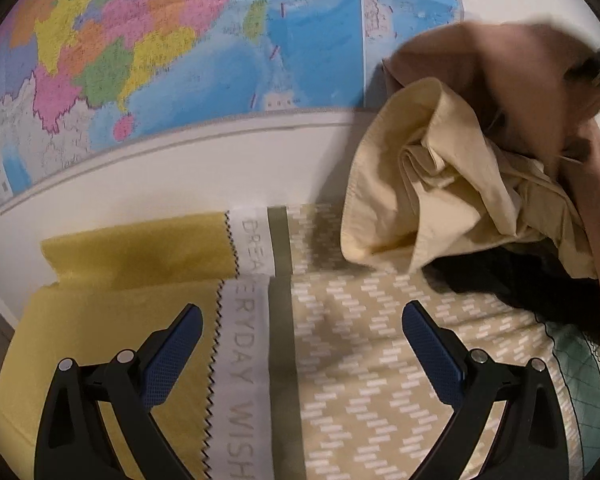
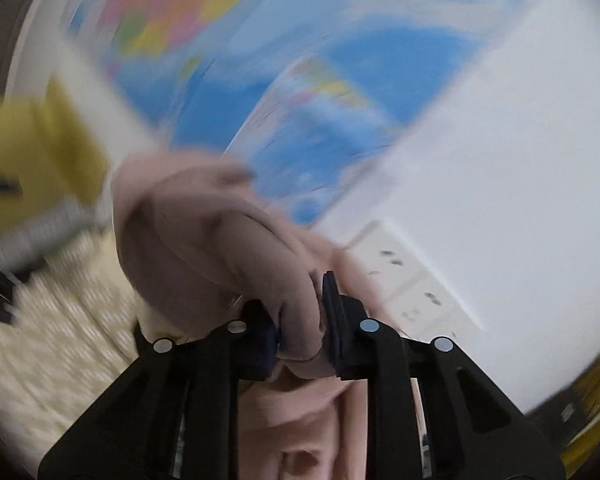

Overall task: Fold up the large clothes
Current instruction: 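Grasp the pink jacket with the right gripper while the left gripper grasps it too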

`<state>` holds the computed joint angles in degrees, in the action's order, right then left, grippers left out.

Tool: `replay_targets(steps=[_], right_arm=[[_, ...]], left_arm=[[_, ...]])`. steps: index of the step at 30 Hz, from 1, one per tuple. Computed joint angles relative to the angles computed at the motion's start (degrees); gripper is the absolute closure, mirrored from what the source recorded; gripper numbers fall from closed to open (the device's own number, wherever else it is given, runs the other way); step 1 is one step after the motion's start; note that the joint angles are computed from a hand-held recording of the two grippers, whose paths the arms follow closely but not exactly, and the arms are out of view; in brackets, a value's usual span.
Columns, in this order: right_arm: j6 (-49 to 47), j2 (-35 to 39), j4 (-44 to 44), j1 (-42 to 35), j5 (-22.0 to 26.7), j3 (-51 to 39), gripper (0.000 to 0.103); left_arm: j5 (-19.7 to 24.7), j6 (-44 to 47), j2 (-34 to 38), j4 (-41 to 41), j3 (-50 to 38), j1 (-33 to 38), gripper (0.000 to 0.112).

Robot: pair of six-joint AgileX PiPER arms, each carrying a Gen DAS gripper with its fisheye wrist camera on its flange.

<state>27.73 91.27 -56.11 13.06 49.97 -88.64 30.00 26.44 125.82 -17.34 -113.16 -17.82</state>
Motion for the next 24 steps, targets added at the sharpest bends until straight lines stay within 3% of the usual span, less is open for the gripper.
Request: replay_targets(steps=[4, 6, 9, 15, 19, 24], right_arm=[[1.2, -12.1, 9.8, -3.3, -3.8, 1.0, 0.086], [1.6, -14.9, 10.4, -3.6, -3.5, 0.2, 0.087], [1.4, -18.0, 12.1, -3.9, -1.8, -3.2, 0.088], [2.3, -23.5, 11.9, -3.6, 1.2, -7.1, 0.089], [-0.1, -26.3, 15.6, -5.7, -0.4, -6.4, 0.09], [1.4, -28.8, 16.1, -5.1, -1.2, -4.2, 0.091]], left_arm=[[1.2, 12.5, 1.2, -12.3, -3.1, 1.0, 0.015], [4.1, 21.7, 2.2, -21.7, -5.7, 1.6, 0.015], [6.1, 29.1, 3.3, -28.8, -8.8, 1.1, 0.015], [15.3, 33.3, 8.3, -38.5, -21.5, -0.5, 0.015], [14.8, 37.0, 9.7, -42.7, -23.4, -3.0, 0.015], [15.7, 55.8, 8.8, -60.1, -18.0, -4.9, 0.015]])
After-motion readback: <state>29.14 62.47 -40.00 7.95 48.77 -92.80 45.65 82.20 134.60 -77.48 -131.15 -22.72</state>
